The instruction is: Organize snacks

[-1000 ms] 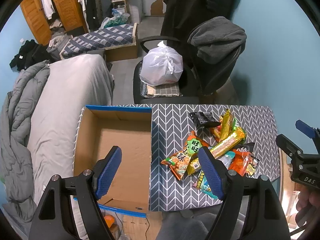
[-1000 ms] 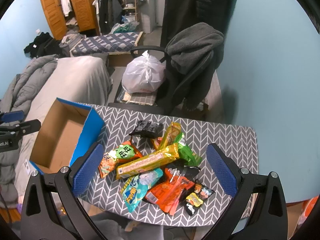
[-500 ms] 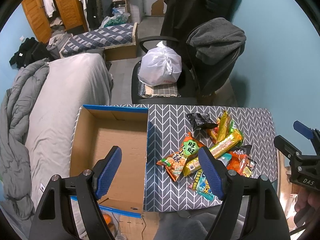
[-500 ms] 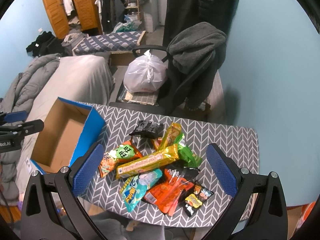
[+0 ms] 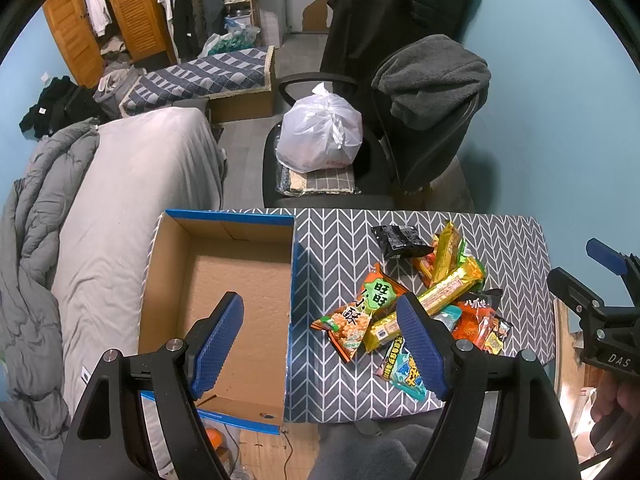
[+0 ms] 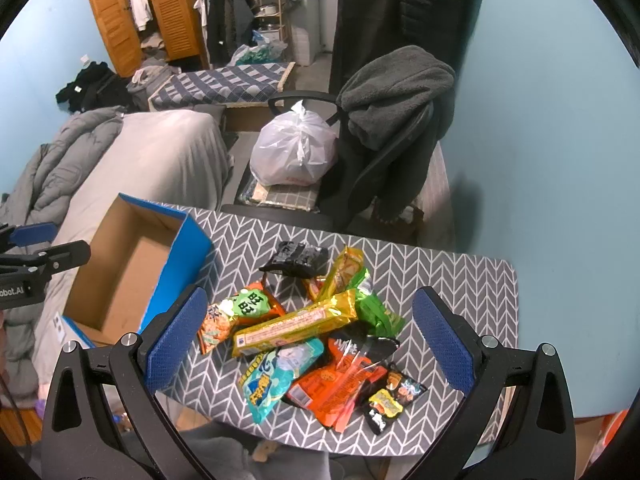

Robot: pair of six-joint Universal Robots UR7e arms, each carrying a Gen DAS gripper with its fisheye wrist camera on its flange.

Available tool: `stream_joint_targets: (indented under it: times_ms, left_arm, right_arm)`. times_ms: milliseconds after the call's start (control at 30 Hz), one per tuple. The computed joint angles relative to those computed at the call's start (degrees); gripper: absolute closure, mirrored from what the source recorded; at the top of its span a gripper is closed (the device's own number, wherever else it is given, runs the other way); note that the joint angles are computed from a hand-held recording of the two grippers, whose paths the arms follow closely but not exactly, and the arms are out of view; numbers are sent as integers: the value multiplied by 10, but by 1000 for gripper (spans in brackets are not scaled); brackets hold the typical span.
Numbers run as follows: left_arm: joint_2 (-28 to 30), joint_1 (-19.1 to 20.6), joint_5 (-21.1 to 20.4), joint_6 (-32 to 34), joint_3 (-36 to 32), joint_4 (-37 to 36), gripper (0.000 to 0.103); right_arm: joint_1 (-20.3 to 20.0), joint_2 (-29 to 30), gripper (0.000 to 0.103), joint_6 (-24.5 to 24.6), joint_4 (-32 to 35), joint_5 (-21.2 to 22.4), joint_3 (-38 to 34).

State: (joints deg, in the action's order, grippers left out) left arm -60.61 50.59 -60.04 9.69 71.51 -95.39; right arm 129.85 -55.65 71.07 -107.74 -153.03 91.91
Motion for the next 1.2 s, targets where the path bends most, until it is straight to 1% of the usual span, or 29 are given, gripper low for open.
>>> stream_joint_targets:
  times_ms: [200,233,333,667,733,967,1200]
  left_arm:
    - [4,1,-1,0,-9,8,23]
    - [-4,-3,1,-4,6,1,23]
    - [-5,-4,1,-3,7,0,23]
    - [-6,-6,-2,-3,16,0,23]
    - [-6,-7,-4,0,17,1,23]
    - [-6,-8,-6,5,17,0,23]
    - [-7,-9,-8,5,17,3,23]
  right_arm:
    - [0,0,1,-2,-3,2,1]
    - [-1,-2,1,-3,-3,2,2]
    - [-1,-2,1,-3,-4,3,2]
    - [6,0,1,21,16,8,-1]
    - [2,-6,1,13,9,9,3]
    - [-1,-9,1,9,5,12,6]
    - [1,-7,1,17,11,14,5]
